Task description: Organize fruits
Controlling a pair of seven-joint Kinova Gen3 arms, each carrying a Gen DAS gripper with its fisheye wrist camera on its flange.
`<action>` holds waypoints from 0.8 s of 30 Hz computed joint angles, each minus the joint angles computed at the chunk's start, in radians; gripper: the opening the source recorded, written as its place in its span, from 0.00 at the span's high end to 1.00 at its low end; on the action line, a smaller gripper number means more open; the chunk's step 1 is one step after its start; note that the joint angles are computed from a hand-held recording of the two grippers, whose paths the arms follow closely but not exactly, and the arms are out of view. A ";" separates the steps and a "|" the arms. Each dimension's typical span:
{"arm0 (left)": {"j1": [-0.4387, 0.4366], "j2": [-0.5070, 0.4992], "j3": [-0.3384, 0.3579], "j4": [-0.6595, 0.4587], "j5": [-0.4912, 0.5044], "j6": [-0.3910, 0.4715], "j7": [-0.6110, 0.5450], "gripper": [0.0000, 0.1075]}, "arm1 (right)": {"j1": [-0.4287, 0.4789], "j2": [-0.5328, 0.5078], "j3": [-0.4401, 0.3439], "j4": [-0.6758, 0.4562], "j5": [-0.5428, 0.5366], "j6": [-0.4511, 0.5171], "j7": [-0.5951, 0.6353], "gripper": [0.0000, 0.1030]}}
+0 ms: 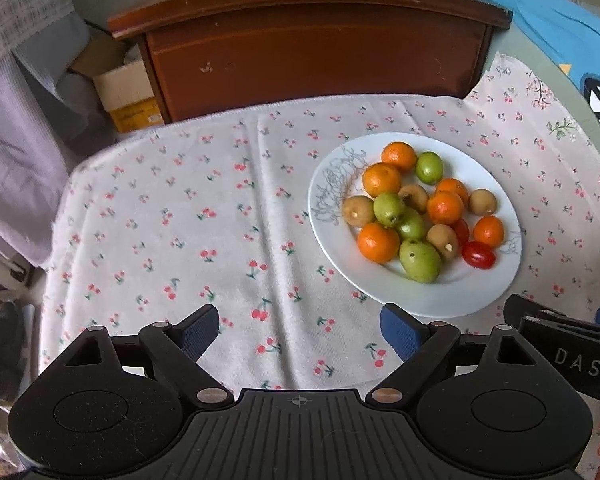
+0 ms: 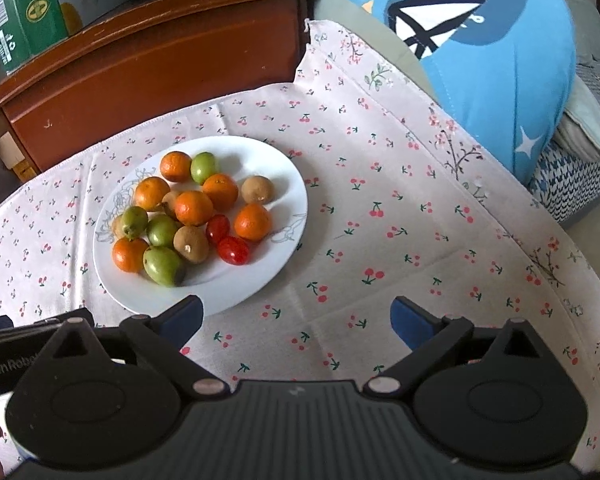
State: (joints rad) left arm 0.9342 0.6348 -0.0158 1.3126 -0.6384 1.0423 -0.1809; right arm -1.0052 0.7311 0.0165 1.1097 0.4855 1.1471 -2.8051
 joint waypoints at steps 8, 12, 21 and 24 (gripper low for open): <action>0.008 0.017 -0.003 -0.024 -0.010 0.038 -0.006 0.17 | -0.007 0.012 0.004 -0.015 0.010 0.009 0.011 0.03; 0.004 0.026 0.001 -0.034 0.002 0.047 -0.010 0.17 | -0.009 0.012 0.004 -0.016 0.013 0.009 0.016 0.03; 0.004 0.029 -0.002 -0.037 0.011 0.055 -0.016 0.17 | -0.010 0.019 0.007 -0.021 0.015 0.013 0.025 0.03; 0.003 0.029 -0.001 -0.036 0.013 0.059 -0.017 0.17 | -0.011 0.019 0.006 -0.019 0.017 0.011 0.028 0.03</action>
State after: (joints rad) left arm 0.9377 0.6636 -0.0171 1.2763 -0.6256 1.1008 -0.1980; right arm -1.0166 0.7504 0.0230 1.0910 0.5025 1.1577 -2.7767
